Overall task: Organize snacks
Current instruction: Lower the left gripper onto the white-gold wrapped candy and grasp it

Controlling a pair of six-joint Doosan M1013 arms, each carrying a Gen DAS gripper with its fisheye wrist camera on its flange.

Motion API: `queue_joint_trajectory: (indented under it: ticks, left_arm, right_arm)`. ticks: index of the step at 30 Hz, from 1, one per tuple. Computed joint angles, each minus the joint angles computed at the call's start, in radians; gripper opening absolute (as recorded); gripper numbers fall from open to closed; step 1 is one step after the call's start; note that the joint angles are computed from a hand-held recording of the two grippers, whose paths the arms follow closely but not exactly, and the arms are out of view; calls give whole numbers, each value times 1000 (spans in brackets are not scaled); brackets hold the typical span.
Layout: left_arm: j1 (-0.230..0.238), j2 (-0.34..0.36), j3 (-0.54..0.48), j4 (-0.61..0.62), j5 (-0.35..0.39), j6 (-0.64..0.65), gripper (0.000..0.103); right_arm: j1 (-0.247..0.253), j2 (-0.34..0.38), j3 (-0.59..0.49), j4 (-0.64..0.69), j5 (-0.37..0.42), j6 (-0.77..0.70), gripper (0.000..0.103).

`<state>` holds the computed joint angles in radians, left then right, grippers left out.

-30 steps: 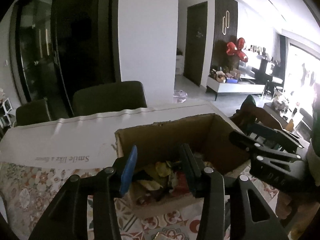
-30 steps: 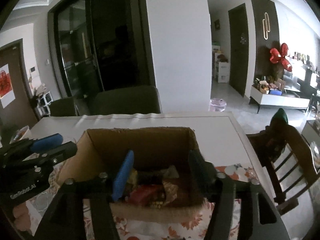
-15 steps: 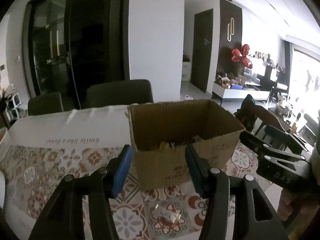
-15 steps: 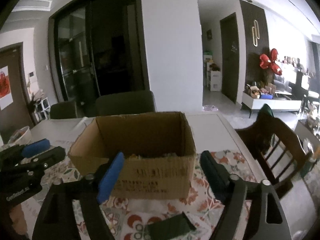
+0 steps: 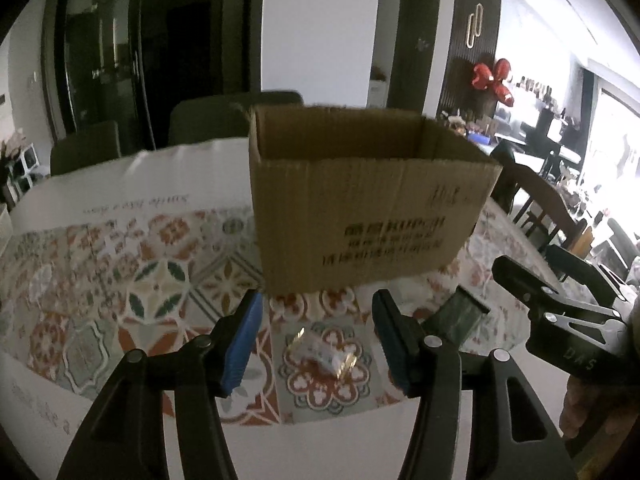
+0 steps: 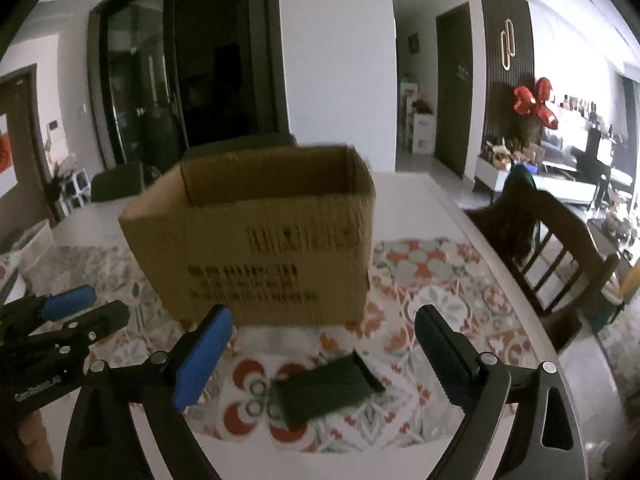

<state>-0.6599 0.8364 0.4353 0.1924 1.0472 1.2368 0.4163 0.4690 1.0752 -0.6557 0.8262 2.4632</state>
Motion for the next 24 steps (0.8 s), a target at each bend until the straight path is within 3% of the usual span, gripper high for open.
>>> queue_joint_trajectory:
  ticks: [8, 21, 24]
  left_arm:
    - [0, 36, -30, -22, 81, -48, 56]
    - [1, 175, -247, -59, 274, -102, 56]
    - [0, 227, -346, -54, 328, -115, 56]
  right_arm:
    - [-1, 0, 32, 53, 38, -4, 93]
    - [-14, 10, 49, 164, 57, -18, 93]
    - [-16, 13, 47, 182, 62, -23, 93]
